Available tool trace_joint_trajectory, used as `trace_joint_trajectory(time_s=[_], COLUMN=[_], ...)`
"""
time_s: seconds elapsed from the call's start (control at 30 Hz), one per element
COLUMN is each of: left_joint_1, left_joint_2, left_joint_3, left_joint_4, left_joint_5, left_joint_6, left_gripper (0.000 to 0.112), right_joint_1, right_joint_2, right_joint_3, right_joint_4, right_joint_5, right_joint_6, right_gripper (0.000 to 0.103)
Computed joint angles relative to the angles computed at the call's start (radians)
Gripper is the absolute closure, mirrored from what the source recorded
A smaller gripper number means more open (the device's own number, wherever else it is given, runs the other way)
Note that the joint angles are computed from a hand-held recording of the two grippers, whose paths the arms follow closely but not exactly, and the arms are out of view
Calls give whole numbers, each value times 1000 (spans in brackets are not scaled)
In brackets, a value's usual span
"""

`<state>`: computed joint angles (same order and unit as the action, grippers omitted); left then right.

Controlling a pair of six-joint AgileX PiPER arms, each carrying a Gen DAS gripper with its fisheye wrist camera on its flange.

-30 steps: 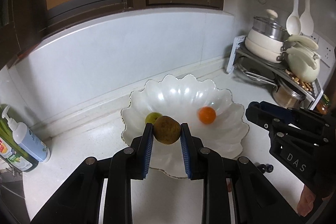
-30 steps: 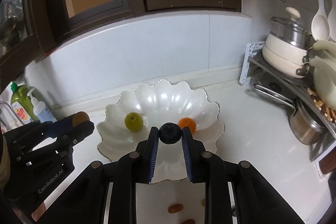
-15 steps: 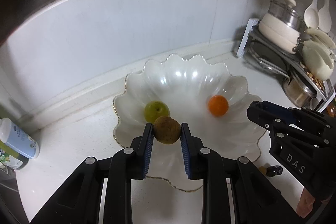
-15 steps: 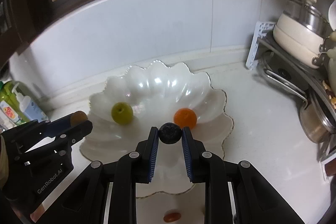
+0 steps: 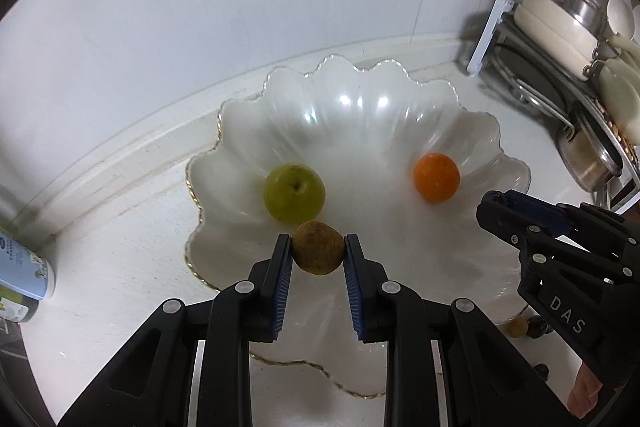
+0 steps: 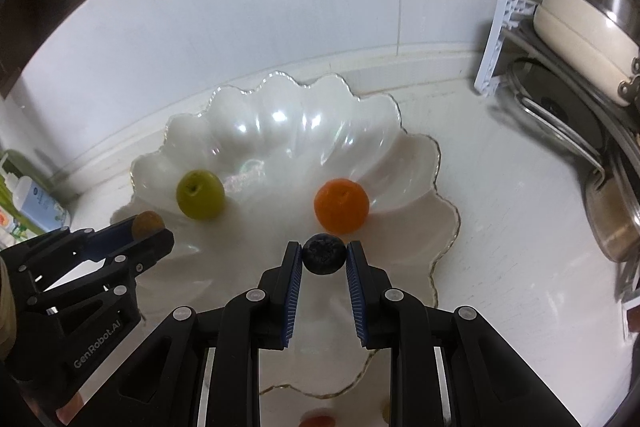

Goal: Organize fruits
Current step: 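Open both grippers to drop the brown fruit and dark plum into the bowl, then pull both open grippers back from the bowl toward the remaining small fruits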

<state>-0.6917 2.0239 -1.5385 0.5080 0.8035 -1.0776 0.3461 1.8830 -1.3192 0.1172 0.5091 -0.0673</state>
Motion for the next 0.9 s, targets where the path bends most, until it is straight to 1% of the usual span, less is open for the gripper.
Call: trace_joint_trajectory(time_s=[0.3,0.37,0.43,0.5,0.6,0.73,0.9], left_joint_1=[22,21,17,14,-2,-27,-73], left_joint_2=[59,66,67,59,48,7,-58], left_joint_3=[-72,-83,-90,-83,-83,-52,-2], left_joint_4=[-89,-92,-78,-64,-21,45,134], left_joint_5=[33,45,58,64,101,123,137], left_joint_6=[98,106,94,82,47,-8,-75], left_gripper=[86,81,71,66,65,58,58], right_joint_1=[-8,-5,3,2,-4,-2,-4], right_joint_2=[64,66,65,64,46,-9,-94], right_joint_3=[-59,-59,-60,-60,-42,11,79], right_joint_4=[7,-4,-40,-41,-34,-70,-110], right_joint_5=[62,64,66,69,59,18,-20], right_joint_6=[-8,-4,24,24,26,63,102], right_gripper=[79,78,76,68,67,67,67])
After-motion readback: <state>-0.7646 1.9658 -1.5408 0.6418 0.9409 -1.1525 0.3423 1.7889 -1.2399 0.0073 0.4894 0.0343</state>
